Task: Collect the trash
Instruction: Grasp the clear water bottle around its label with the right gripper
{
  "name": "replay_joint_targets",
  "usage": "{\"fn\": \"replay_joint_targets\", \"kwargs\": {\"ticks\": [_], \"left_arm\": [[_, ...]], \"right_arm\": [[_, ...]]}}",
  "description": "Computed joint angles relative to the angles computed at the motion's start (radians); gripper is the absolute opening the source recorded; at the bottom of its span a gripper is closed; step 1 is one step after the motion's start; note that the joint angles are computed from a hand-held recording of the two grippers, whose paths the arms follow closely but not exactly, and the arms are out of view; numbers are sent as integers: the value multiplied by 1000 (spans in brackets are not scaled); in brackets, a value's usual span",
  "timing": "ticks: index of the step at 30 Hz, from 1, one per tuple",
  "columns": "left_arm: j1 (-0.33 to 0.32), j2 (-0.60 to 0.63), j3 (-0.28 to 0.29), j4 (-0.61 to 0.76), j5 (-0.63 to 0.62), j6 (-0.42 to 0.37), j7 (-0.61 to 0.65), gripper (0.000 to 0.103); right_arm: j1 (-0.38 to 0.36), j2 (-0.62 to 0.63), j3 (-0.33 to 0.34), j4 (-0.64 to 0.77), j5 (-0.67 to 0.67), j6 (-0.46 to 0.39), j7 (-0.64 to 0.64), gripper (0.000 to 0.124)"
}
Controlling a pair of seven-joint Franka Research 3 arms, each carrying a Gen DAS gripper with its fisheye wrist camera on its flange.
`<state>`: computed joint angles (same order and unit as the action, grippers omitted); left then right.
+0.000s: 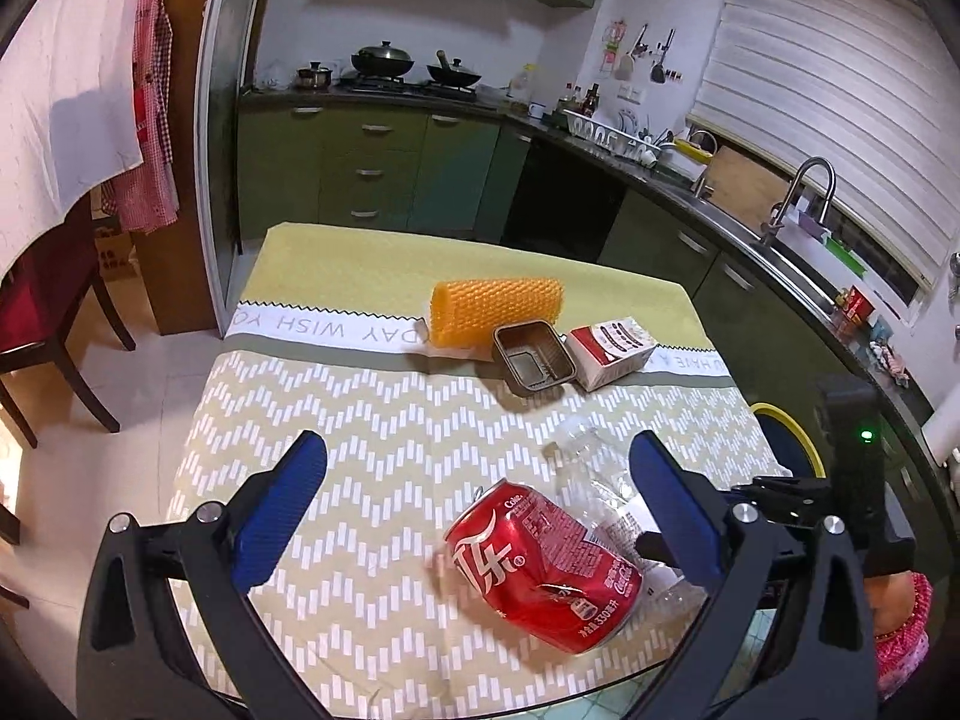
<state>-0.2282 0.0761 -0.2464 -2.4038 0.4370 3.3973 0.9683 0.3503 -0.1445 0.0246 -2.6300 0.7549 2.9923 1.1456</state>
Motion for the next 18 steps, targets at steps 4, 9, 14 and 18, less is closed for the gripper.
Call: {"fn": "replay_joint_targets", "kwargs": {"ticks": [4, 9, 14, 18], "left_arm": [[46, 13, -32, 13, 81, -1, -60, 96], [47, 15, -31, 14, 96, 2, -73, 96], [54, 22, -40, 25, 117, -6, -88, 96], [29, 26, -24, 27, 90, -7, -66, 96]], "right_arm": [[-14, 38, 3, 30, -23, -22, 22, 66], [-33, 70, 16, 54, -47, -41, 37, 67], [-38, 80, 18, 68, -7, -63, -1, 67], [-50, 105, 26, 82, -36, -78, 20, 68]]}}
